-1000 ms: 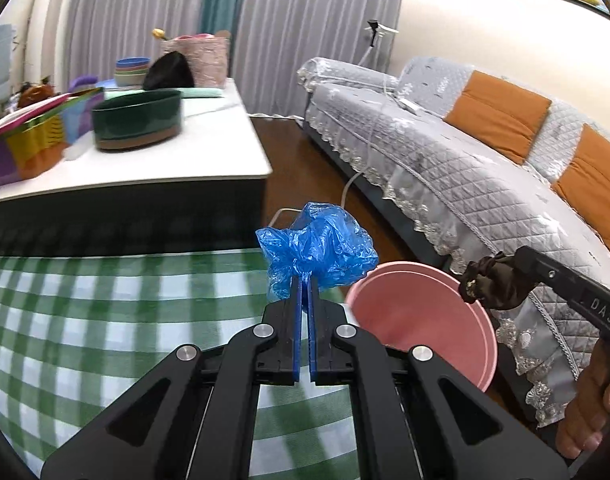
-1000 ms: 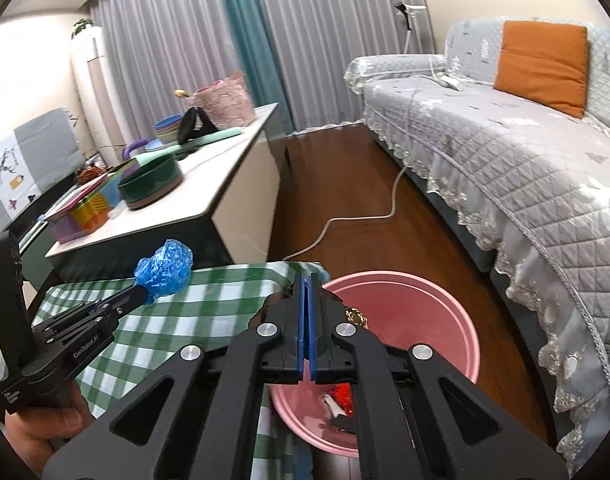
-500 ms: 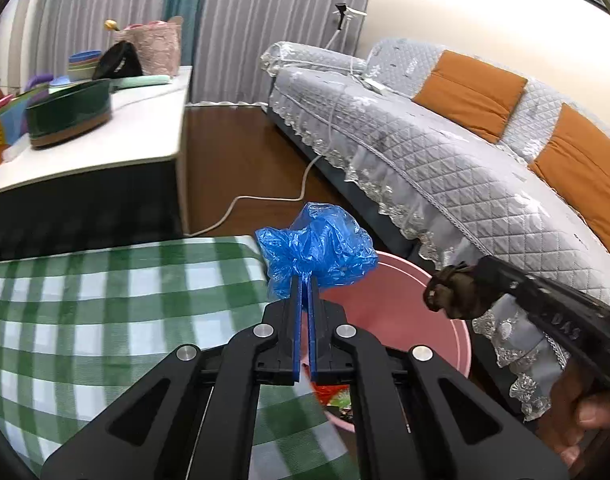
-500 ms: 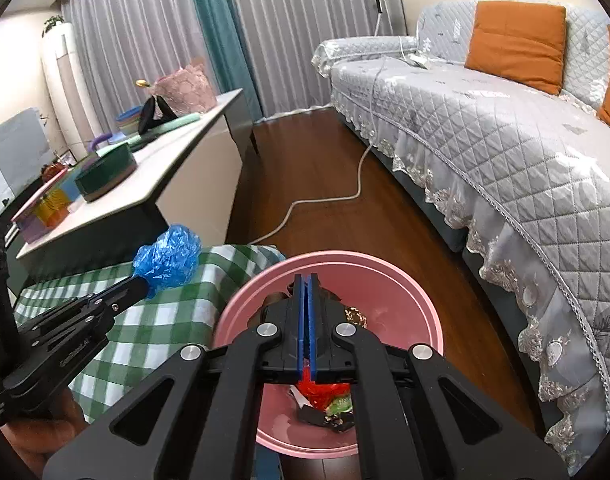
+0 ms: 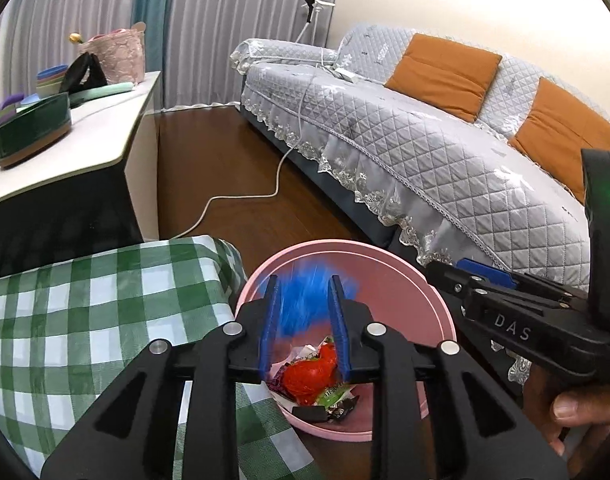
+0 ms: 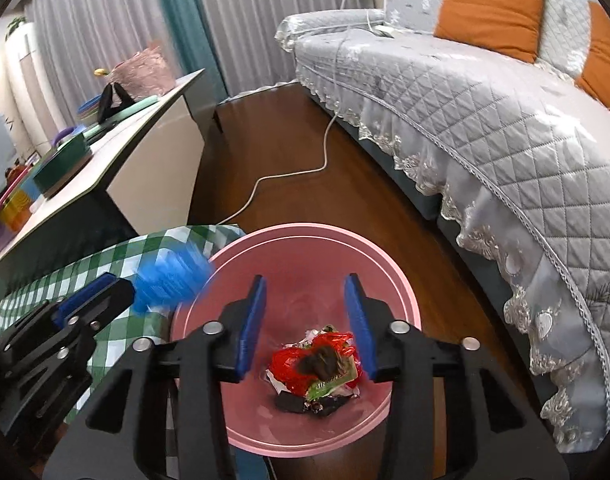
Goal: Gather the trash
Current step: 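Open both tools above the pink bin to drop the blue bag and brown cloth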
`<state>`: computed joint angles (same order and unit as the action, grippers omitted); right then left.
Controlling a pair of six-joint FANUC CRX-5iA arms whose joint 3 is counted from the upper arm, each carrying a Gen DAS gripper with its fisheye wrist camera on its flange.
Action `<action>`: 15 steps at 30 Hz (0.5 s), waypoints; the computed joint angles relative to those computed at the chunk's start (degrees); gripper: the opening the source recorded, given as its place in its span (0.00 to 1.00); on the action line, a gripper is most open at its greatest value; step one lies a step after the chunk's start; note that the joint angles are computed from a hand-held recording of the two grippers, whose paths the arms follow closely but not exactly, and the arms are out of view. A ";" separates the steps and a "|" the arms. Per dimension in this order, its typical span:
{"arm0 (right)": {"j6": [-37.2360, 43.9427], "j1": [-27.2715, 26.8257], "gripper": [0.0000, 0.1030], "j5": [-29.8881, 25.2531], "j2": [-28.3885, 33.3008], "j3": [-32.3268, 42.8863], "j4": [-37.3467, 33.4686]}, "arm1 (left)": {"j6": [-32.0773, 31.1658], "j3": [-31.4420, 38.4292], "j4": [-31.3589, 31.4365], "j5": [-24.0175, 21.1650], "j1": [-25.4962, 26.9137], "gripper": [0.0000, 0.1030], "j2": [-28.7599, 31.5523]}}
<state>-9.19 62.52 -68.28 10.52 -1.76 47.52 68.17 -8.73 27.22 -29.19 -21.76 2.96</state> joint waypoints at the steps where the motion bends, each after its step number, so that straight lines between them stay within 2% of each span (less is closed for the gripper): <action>1: 0.10 0.02 0.42 -0.16 0.11 0.14 -0.06 | -1.15 -0.54 1.39 0.15 0.15 0.24 -0.20; 5: -0.07 0.35 0.50 -1.35 0.39 0.92 0.24 | -2.35 -1.11 1.88 0.47 0.09 0.26 -1.07; 9: -0.67 1.34 0.65 -3.57 0.58 1.99 1.32 | -1.79 -1.91 1.88 0.98 0.46 0.45 -3.02; 13: -1.82 2.79 0.82 -5.43 0.35 2.56 3.36 | 1.54 -1.40 2.18 -0.27 1.72 0.54 -5.40; 15: -2.03 3.43 0.87 -6.60 0.74 3.50 3.98 | 4.09 -0.18 1.29 -1.04 2.30 0.58 -6.81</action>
